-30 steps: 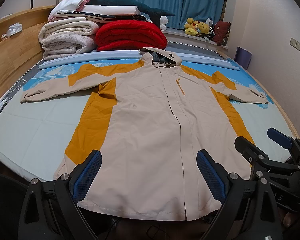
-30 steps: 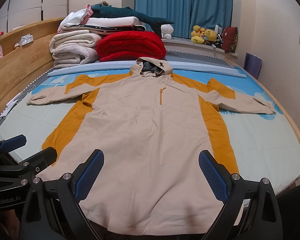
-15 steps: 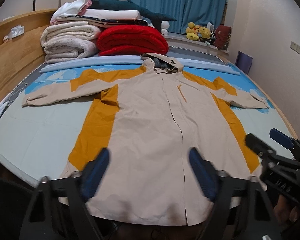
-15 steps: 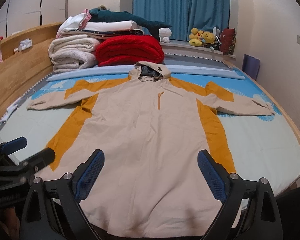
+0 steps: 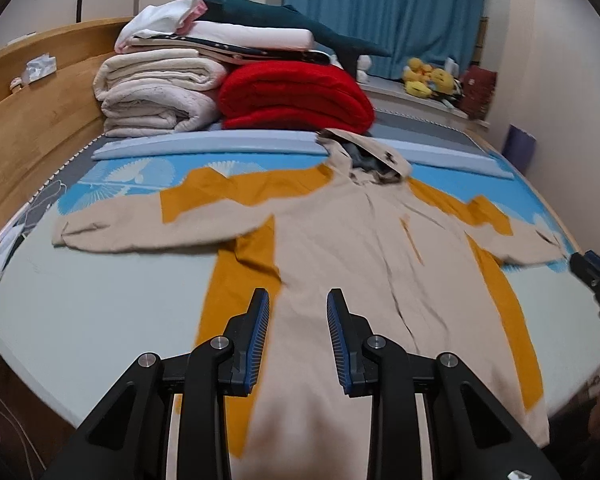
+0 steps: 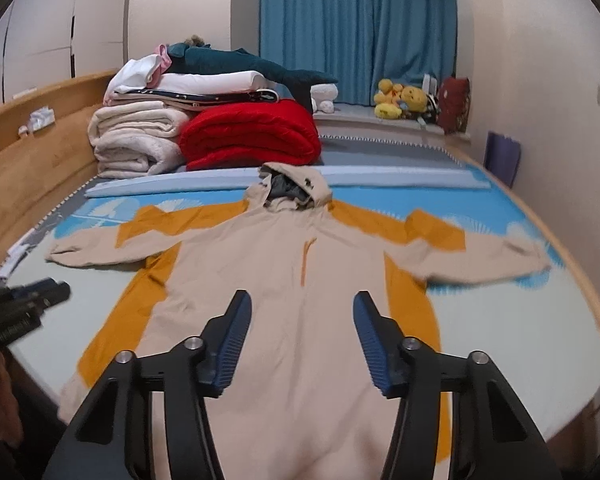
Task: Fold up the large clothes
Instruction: 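Reach the left gripper to the sleeve cuff nearest it and grasp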
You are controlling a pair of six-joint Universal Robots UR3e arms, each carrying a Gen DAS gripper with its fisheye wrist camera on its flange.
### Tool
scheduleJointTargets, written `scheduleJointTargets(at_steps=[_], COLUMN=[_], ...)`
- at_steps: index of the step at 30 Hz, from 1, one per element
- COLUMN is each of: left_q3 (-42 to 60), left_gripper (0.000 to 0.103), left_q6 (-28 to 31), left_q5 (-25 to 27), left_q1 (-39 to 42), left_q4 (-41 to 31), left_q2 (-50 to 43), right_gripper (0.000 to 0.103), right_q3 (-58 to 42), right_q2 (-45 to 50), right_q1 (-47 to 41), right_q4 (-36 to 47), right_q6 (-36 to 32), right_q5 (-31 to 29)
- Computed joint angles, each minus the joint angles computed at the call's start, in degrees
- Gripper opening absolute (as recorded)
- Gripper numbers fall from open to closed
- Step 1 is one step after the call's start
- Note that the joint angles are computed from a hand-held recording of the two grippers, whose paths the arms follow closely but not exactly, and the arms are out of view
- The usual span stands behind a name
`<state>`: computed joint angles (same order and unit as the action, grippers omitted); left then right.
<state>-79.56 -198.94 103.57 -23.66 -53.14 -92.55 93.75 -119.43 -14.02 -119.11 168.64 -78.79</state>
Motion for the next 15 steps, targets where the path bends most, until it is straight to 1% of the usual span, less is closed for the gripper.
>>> scheduleJointTargets(at_steps=[1, 3, 5, 6, 7, 9, 12, 13, 15], left_q3=[1.6, 5.9, 11.5, 14.4, 17.2, 22.9, 25.8, 26.3, 25.1], left_gripper=[0.027, 0.027, 0.029, 0.036, 0.038, 0.040, 0.040, 0.040, 0.043], left_q6=[1.0, 2.2, 2.4, 2.5, 2.2, 0.2, -0.9, -1.1, -0.7], left_q5=[0.2, -0.1, 0.7, 0.9, 0.9, -0.3, -3.2, -3.3, -3.5], left_q1=[1.6, 5.3, 8.1, 9.5, 10.9, 14.4, 18.9, 20.4, 23.4], left_q4=[-0.1, -0.8, -2.3, -3.5, -5.1, -8.1, -8.9, -8.6, -7.4], left_q2=[-1.5, -5.3, -10.1, -12.5, -14.7, -19.7, -24.2, -25.8, -27.6], right_gripper=[0.049, 0.049, 0.049, 0.049, 0.049, 0.049, 0.049, 0.049, 0.053], right_q3=[-2.5, -7.5, -14.2, -16.9, -21.4, -31.0, -46.7, -50.9, -56.8], right_q2=[4.1, 10.7, 18.1, 21.0, 25.3, 33.9, 46.4, 49.9, 55.1], right_q1=[1.7, 3.0, 4.3, 4.9, 5.6, 7.6, 9.6, 10.1, 10.5], right_q4=[-2.2, -4.7, -5.9, -6.2, -6.3, -6.2, -3.6, -3.3, -2.6], right_q6=[0.6, 1.8, 2.6, 2.8, 3.1, 3.4, 3.7, 3.7, 4.1], right_q5=[-1.4, -2.4, -3.1, -3.3, -3.7, -5.6, -7.3, -8.1, -8.5])
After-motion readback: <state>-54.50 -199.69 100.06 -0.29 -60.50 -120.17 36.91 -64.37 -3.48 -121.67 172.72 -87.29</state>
